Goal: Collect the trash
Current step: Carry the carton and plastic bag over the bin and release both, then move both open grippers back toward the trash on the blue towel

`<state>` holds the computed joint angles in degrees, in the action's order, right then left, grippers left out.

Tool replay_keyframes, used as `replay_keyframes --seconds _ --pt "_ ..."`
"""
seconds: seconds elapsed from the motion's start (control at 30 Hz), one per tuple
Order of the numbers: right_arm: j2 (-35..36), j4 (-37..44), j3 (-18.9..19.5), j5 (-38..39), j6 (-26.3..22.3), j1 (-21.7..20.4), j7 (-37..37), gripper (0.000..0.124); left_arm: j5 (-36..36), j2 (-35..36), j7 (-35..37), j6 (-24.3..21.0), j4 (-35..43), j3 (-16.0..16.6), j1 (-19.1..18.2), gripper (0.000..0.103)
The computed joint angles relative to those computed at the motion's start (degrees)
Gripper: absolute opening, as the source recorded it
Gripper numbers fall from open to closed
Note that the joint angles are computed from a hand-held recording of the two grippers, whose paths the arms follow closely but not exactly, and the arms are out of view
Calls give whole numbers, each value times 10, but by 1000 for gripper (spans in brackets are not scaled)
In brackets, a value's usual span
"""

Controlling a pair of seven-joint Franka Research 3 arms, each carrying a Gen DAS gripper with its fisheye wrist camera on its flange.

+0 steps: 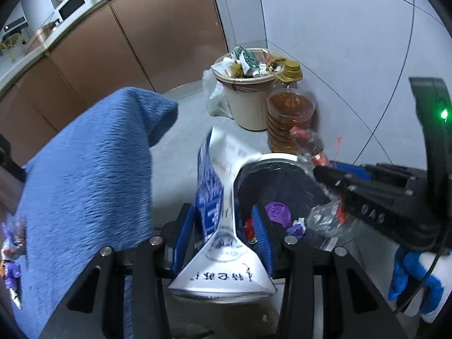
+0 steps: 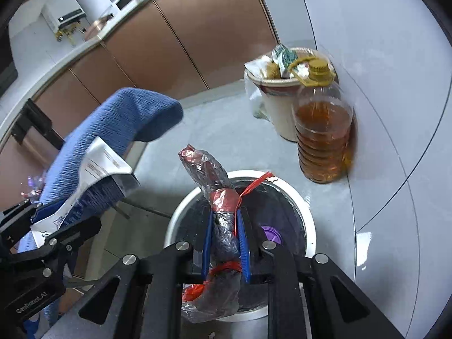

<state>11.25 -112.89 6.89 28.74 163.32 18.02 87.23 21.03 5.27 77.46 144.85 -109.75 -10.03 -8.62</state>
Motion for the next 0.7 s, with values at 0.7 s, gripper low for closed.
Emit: replay_keyframes --seconds 0.7 --pt "-32 -18 -27 -141 17 24 131 59 -39 -63 -6 40 -33 5 13 49"
